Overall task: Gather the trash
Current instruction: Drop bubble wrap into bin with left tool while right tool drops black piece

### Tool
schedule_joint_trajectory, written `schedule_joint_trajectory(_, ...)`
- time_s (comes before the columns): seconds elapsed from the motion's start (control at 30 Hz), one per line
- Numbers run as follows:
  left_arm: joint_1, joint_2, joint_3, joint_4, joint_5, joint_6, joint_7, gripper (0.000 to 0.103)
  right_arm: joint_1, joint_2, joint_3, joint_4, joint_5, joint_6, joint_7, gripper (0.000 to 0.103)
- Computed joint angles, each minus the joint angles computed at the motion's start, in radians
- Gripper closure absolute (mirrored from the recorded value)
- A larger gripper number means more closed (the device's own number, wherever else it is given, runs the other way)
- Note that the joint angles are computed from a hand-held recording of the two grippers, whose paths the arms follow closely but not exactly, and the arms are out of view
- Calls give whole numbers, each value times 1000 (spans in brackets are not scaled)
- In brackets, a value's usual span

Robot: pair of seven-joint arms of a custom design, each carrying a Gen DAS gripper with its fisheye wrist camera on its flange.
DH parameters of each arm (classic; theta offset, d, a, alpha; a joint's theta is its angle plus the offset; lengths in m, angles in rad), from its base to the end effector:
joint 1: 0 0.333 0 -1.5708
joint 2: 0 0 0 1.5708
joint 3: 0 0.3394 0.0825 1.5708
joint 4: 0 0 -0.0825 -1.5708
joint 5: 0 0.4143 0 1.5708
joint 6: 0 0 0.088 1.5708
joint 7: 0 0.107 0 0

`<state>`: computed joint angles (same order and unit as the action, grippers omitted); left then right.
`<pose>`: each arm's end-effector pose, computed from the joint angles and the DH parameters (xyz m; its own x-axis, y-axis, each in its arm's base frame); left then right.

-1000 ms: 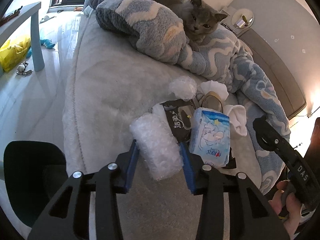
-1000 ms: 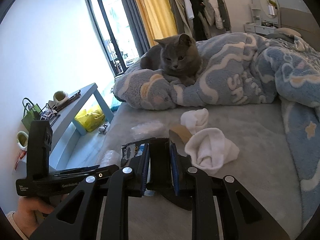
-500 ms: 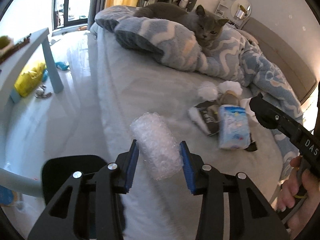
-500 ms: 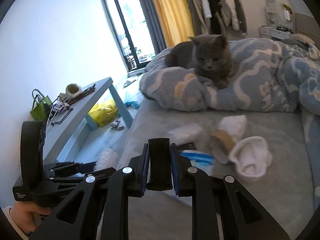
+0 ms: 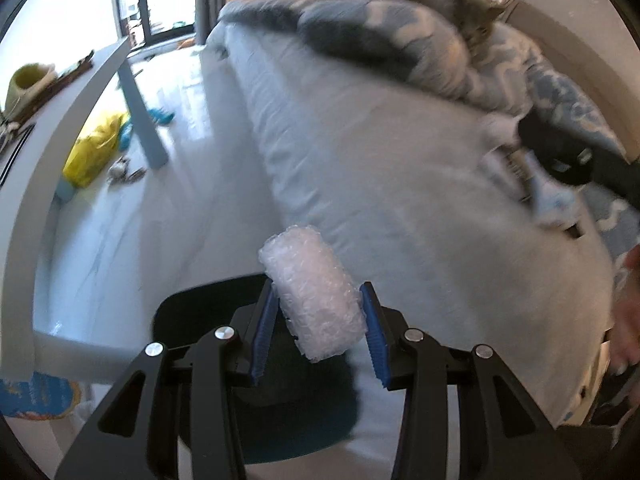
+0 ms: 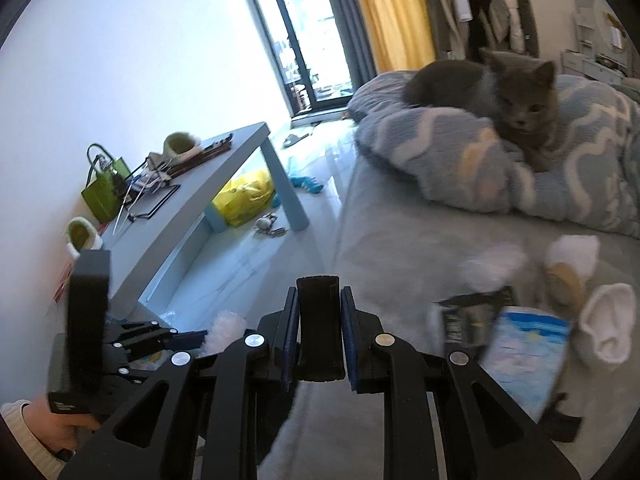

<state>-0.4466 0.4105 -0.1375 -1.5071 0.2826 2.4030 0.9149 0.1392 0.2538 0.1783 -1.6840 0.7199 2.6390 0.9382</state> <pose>0.6413 -0.4006 0.4970 -0.0932 -0.9896 0.1099 -0.8732 0.0282 -0.4866 0.6881 0.1944 0.5401 0.4927 -0.8252 -0.2760 -0.6735 -0.1608 -0.7215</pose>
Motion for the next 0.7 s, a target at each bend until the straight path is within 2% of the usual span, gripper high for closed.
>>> schedule_joint_trajectory(0.3,77,-59,-15,-124,-84,-72,85,57,48,61,28,64,-82,-40,68,83)
schedule_joint_trajectory(0.63,143,-97,-45,-234,-213,-85,216,54,91,139,47,147,-193,-92,166,83)
schedule_joint_trajectory(0.7,147,-111,-48,-254,-230,-86,236,49,94,150,47,155,-214,-100,179,83)
